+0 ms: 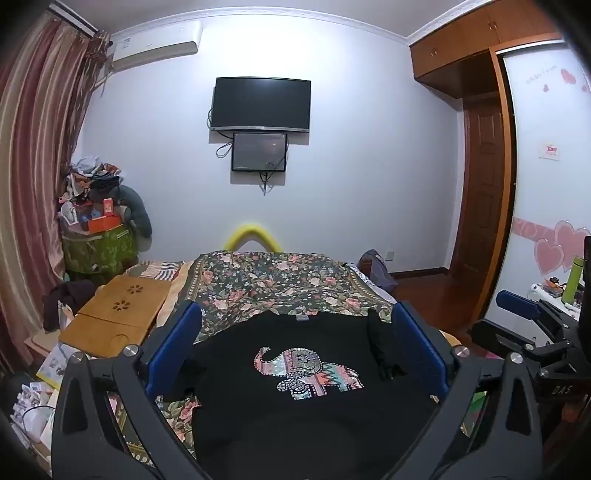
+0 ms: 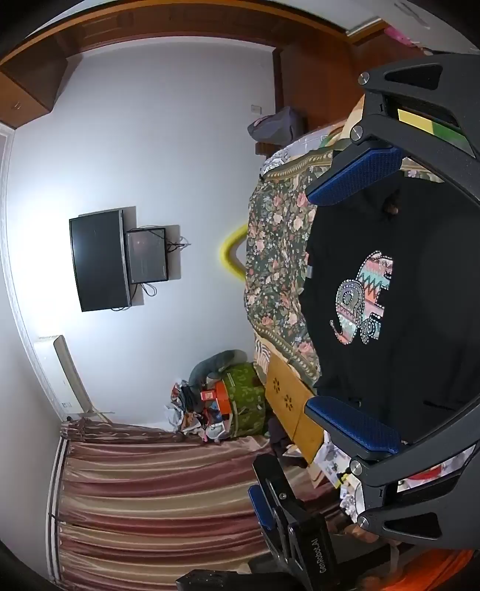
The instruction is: Fold small clothes
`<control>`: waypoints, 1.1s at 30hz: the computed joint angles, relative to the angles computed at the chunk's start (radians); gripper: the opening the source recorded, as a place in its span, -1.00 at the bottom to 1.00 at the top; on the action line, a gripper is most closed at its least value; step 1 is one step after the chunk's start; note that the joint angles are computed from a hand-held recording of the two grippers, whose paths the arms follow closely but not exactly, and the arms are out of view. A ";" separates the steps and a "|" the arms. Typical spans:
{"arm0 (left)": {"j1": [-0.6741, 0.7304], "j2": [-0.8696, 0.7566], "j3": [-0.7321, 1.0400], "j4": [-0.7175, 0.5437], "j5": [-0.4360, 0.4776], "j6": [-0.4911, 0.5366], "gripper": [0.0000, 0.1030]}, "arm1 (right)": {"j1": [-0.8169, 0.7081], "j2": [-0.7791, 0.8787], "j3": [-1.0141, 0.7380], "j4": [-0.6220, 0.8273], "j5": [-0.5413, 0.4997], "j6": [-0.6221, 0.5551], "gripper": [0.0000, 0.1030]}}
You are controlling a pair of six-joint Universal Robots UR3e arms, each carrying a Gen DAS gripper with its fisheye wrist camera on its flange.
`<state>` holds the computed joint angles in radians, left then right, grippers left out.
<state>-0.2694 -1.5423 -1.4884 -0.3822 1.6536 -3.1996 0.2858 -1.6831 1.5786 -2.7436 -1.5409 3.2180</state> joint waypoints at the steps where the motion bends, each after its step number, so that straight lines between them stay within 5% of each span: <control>1: -0.002 -0.002 0.005 -0.008 0.003 0.003 1.00 | 0.002 0.001 0.002 -0.002 -0.001 0.002 0.99; 33: 0.028 -0.006 -0.017 0.003 -0.011 -0.015 1.00 | -0.035 -0.011 0.006 0.028 0.024 0.027 0.99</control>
<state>-0.2410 -1.5486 -1.5055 -0.3791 1.6425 -3.2143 0.2505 -1.6938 1.5843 -2.7160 -1.5169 3.2453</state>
